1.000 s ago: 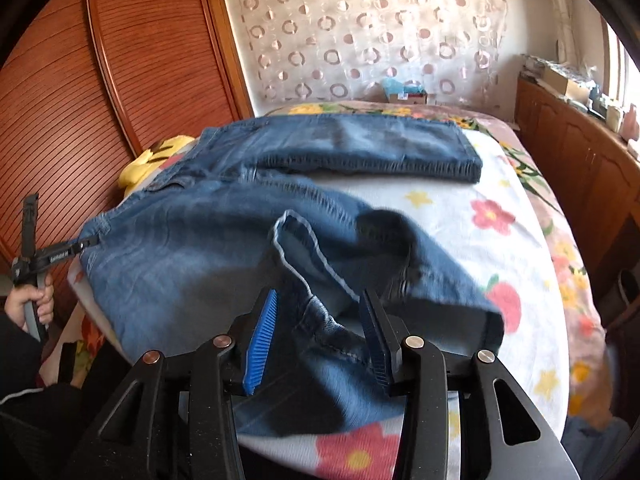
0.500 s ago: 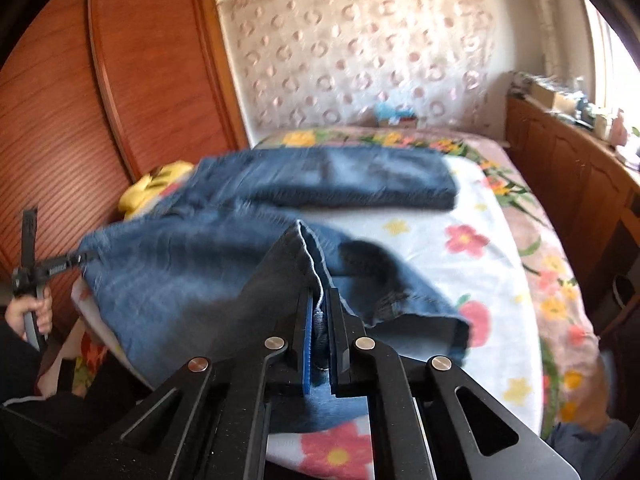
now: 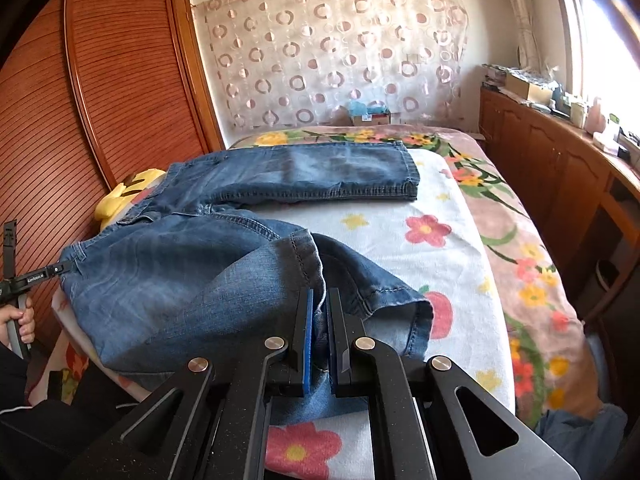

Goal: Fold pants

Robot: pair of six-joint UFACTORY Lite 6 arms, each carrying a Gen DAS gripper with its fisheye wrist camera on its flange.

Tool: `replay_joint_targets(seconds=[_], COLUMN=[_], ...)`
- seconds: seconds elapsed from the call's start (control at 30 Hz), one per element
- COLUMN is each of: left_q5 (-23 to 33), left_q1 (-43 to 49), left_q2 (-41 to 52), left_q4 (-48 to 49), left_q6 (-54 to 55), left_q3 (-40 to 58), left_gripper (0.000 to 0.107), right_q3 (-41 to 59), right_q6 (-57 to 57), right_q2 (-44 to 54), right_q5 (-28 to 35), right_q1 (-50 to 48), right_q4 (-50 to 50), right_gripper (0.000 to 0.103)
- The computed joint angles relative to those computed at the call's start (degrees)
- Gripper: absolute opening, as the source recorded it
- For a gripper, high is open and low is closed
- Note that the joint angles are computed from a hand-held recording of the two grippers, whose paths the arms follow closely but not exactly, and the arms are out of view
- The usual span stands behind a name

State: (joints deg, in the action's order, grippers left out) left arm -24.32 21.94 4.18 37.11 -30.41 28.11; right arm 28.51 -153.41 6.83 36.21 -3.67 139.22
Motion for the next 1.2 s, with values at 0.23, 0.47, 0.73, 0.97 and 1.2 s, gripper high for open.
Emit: replay_joint_targets(seconds=[0.23,0.47,0.73,0.97,1.2], left_q5=[-0.35,2.47,3.49,5.28,7.46], left_q1=[-1.36,-2.03,-2.45,-3.12,-5.13], left_q2=[-5.08,-15.04,-20.0,-29.08,-30.57], left_q4=[0.08,7.62,11.38,15.43,16.2], left_q6=[0.07,-8.39,-13.31,-18.82,-19.26], left_q3=[-1.89,-1.61,-0.09,-2.35,-0.88], left_gripper=[0.013,0.012,0.009,0.008,0.008], right_q3=[-0.28,-1.49,0.0,-5.59,-6.98], right_q6=[2.57,8.6,15.03,10.93,2.81], right_q2=[-2.26,-8.42,-12.16,-17.49,-16.63], right_q5=[1.7,5.46,9.82,12.77,14.72], right_q1=[-3.37,-9.96,-17.3,-18.87,-17.25], right_q4=[-4.33,-12.36,-19.76,-17.53,-11.46], right_gripper=[0.006,0.005,0.005,0.004,0.004])
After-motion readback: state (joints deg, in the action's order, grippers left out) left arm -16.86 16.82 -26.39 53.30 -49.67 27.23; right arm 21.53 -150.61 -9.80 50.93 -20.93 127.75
